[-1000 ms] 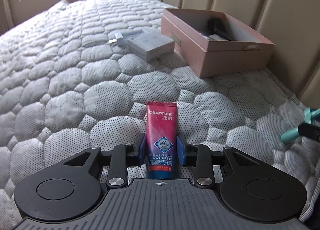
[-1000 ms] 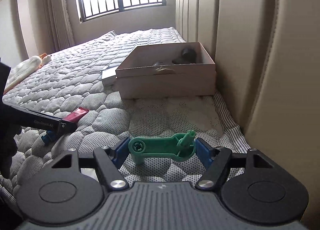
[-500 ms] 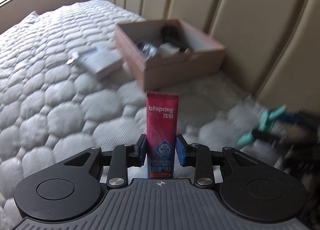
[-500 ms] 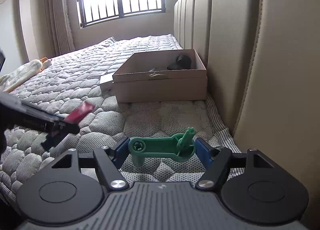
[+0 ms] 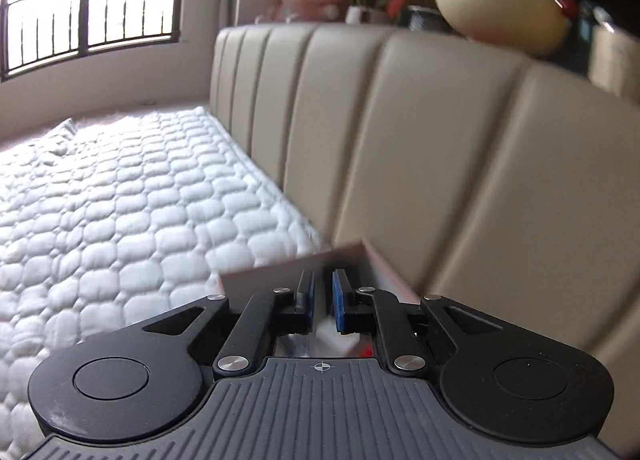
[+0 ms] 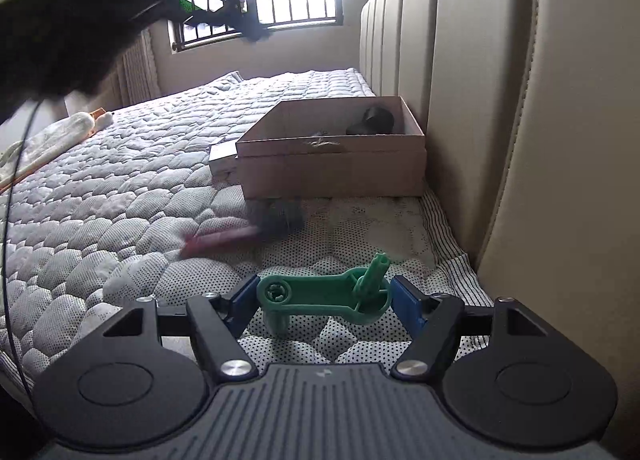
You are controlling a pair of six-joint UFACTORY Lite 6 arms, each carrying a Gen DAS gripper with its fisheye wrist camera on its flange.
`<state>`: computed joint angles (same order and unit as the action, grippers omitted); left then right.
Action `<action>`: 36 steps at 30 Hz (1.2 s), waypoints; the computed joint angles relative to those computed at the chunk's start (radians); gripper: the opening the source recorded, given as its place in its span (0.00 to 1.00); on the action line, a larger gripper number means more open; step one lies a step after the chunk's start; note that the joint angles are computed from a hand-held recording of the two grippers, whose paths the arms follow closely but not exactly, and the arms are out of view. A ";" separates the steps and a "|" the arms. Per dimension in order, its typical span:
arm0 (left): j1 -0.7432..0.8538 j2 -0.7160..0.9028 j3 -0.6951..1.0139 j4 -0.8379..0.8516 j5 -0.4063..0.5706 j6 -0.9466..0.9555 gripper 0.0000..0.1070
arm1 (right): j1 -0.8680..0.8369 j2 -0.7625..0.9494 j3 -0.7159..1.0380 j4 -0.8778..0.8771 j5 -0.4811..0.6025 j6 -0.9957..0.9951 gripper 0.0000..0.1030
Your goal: Organize rigid objects
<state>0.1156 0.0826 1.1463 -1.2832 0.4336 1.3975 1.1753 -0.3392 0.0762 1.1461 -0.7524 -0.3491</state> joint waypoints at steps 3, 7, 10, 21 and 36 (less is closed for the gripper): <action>0.026 0.061 0.041 0.007 0.054 -0.062 0.16 | 0.003 -0.015 -0.014 0.001 -0.005 -0.010 0.69; 0.050 -0.034 -0.136 0.027 0.031 0.069 0.16 | -0.046 0.023 -0.023 -0.099 -0.009 0.086 0.69; 0.106 -0.150 -0.345 -0.042 0.086 0.325 0.17 | -0.090 0.077 -0.006 -0.173 -0.002 0.148 0.69; 0.156 -0.224 -0.639 0.082 0.135 0.600 0.18 | -0.038 0.095 0.016 -0.077 -0.013 0.062 0.69; 0.053 -0.260 -0.690 0.039 0.103 0.662 0.21 | 0.030 0.083 0.009 0.033 -0.016 0.008 0.69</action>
